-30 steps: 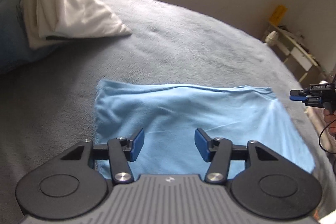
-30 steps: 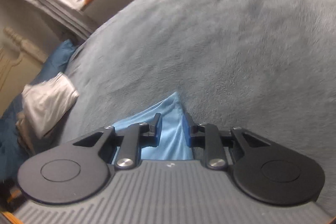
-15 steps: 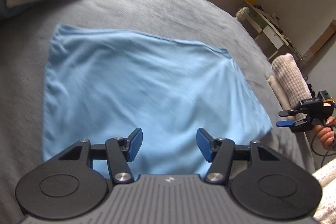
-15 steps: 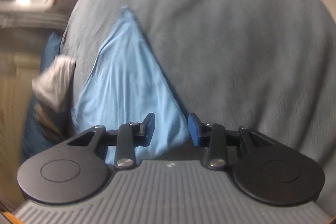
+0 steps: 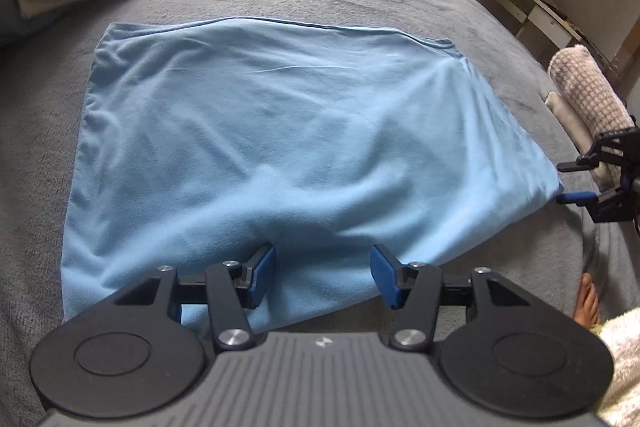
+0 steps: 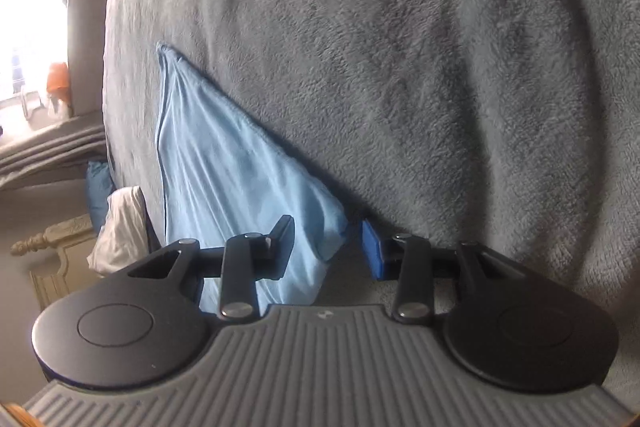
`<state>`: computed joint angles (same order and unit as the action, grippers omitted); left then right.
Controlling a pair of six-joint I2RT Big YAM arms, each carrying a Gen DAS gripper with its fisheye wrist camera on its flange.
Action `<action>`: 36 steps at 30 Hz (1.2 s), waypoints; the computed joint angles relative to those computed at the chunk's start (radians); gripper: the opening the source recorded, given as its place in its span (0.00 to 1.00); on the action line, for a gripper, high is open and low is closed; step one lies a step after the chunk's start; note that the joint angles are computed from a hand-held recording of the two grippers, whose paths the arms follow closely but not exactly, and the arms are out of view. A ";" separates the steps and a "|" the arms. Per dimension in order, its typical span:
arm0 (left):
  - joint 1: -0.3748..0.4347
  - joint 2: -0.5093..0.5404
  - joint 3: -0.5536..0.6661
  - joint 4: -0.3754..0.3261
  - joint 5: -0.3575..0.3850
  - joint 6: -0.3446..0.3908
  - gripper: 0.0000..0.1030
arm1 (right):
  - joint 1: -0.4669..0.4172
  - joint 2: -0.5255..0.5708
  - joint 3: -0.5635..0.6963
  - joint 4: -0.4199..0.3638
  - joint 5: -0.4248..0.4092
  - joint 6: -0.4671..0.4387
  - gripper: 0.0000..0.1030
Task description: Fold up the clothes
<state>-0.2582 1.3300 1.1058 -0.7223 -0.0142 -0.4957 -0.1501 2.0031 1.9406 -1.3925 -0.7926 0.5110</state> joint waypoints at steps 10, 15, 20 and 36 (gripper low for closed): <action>0.012 -0.013 -0.023 0.017 0.013 -0.058 0.51 | -0.024 -0.103 -0.192 0.229 -0.033 0.072 0.15; 0.015 -0.014 -0.027 0.023 0.018 -0.069 0.51 | -0.043 -0.125 -0.218 0.255 -0.038 -0.029 0.17; 0.016 -0.008 -0.024 0.022 0.019 -0.072 0.51 | -0.025 -0.084 -0.142 0.153 -0.016 -0.275 0.17; 0.022 -0.001 -0.015 0.002 0.020 -0.060 0.50 | 0.007 -0.035 0.009 0.120 0.246 -1.064 0.00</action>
